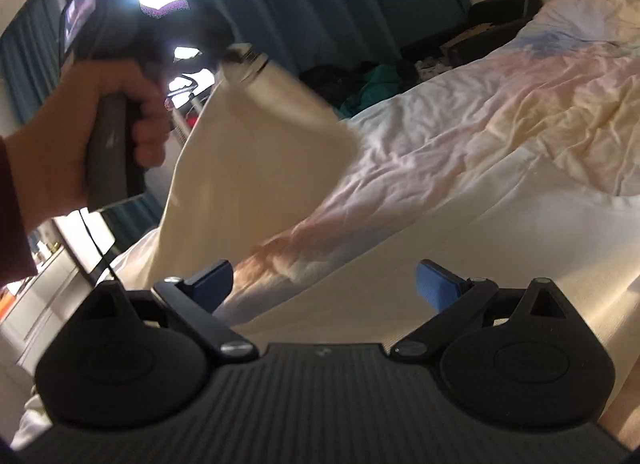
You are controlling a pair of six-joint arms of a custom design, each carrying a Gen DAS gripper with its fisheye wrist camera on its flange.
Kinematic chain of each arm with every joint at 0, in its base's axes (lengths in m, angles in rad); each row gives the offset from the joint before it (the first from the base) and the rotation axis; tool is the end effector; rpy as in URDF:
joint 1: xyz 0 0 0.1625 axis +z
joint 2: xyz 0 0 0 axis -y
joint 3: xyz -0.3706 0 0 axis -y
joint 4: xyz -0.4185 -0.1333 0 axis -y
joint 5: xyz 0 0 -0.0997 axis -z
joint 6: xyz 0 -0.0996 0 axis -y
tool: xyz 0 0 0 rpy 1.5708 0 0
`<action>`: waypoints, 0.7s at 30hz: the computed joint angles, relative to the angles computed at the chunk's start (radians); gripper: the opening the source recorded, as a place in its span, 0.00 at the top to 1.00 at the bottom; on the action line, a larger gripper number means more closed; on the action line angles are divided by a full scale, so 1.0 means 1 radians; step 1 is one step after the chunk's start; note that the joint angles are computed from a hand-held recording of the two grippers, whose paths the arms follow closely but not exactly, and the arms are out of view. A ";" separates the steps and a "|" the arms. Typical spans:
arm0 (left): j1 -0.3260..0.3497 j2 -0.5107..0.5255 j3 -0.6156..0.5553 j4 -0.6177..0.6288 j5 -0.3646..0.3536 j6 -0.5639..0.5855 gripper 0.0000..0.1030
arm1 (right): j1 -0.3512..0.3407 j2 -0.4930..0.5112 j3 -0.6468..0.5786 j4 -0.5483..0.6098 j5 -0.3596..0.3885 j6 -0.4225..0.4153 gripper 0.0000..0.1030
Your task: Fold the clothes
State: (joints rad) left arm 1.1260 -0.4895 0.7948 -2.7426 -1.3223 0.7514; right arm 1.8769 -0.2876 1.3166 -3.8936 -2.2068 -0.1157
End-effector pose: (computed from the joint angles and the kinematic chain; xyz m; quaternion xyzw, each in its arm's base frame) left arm -0.2295 -0.8481 0.2244 0.4641 0.7736 -0.3945 0.1748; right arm 0.2743 -0.6218 -0.0170 -0.0256 -0.7806 0.5936 0.1939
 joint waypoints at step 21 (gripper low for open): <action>0.204 -0.804 0.997 -0.216 0.302 -0.317 0.19 | -0.067 -0.113 0.156 0.138 0.228 0.343 0.75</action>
